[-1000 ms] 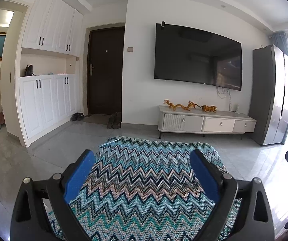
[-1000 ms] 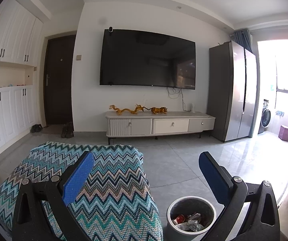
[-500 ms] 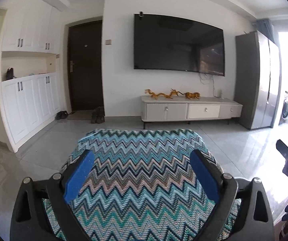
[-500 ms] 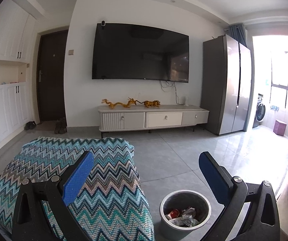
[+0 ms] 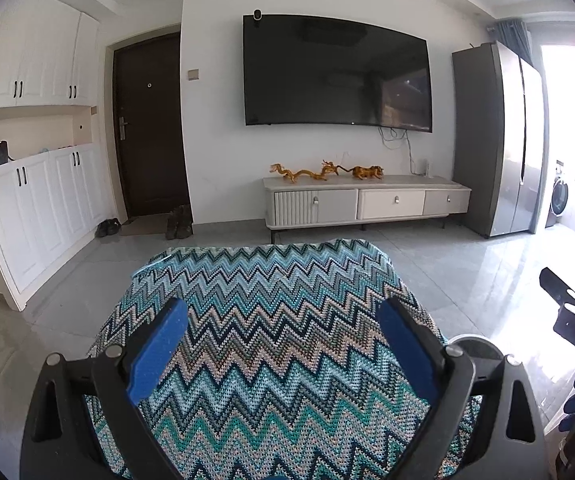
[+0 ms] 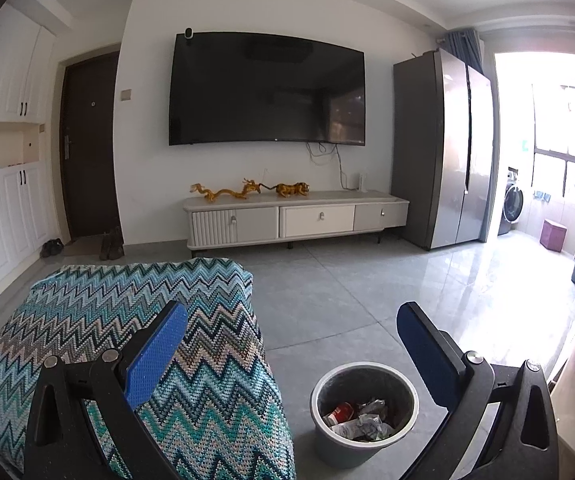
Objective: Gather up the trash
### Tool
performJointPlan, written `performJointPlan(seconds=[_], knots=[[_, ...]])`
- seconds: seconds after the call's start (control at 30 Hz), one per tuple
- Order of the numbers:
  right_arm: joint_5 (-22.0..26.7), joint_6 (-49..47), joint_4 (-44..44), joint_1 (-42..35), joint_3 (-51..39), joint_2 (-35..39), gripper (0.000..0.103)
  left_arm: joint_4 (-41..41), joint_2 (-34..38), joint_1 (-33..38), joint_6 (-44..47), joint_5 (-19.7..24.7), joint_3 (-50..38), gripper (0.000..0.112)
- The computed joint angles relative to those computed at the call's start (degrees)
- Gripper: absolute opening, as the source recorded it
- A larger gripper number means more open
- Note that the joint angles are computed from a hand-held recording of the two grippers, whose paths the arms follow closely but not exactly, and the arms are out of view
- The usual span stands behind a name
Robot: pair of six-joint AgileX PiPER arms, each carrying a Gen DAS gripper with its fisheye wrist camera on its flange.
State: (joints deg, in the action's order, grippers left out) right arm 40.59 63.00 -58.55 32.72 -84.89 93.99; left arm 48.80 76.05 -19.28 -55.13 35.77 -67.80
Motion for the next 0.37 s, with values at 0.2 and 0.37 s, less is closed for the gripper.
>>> performJointPlan(seconds=[0.2,0.37], knots=[[-0.1,-0.3,0.5,-0.2,0.0,0.6,0.103,-0.9,1.6,-0.1,0.9,0.1,-0.5,0.097],[-0.4,-0.5,1.1,-0.8,0.4,0.8,0.103,-1.4,2.5,-0.8,2.1,0.0,-0.4,0.097]])
